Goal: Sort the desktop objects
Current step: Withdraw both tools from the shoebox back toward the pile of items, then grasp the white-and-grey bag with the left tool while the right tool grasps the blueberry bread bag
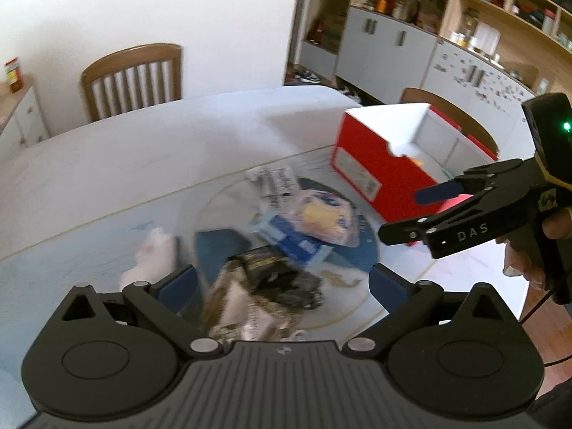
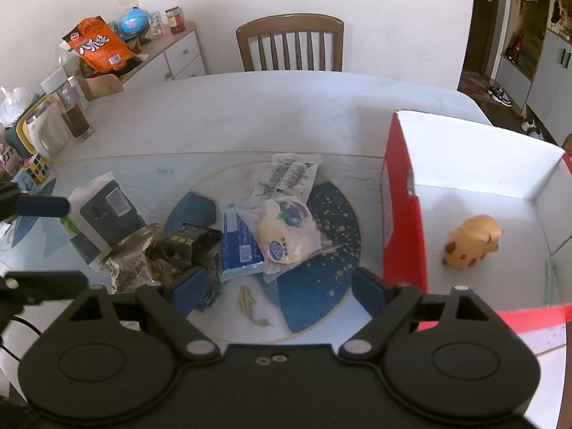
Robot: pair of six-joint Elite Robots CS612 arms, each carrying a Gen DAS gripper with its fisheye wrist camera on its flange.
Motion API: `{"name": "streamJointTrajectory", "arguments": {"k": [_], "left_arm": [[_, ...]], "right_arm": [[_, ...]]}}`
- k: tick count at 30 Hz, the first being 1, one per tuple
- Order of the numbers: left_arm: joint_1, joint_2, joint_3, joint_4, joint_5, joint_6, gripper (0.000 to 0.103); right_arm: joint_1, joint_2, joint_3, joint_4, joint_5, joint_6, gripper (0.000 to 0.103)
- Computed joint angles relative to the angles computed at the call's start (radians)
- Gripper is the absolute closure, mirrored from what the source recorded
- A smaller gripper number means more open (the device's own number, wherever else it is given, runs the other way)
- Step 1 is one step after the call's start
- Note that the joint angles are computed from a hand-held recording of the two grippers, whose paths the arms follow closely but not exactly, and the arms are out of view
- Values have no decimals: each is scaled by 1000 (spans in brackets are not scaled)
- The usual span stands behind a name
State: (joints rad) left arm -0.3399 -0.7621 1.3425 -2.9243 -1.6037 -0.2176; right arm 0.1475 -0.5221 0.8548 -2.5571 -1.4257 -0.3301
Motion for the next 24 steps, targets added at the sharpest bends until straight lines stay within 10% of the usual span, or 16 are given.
{"name": "streamJointTrajectory", "arguments": {"k": [24], "left_arm": [[44, 58, -49, 105, 113, -131, 0]], "right_arm": [[25, 216, -385, 230, -93, -41, 14]]}}
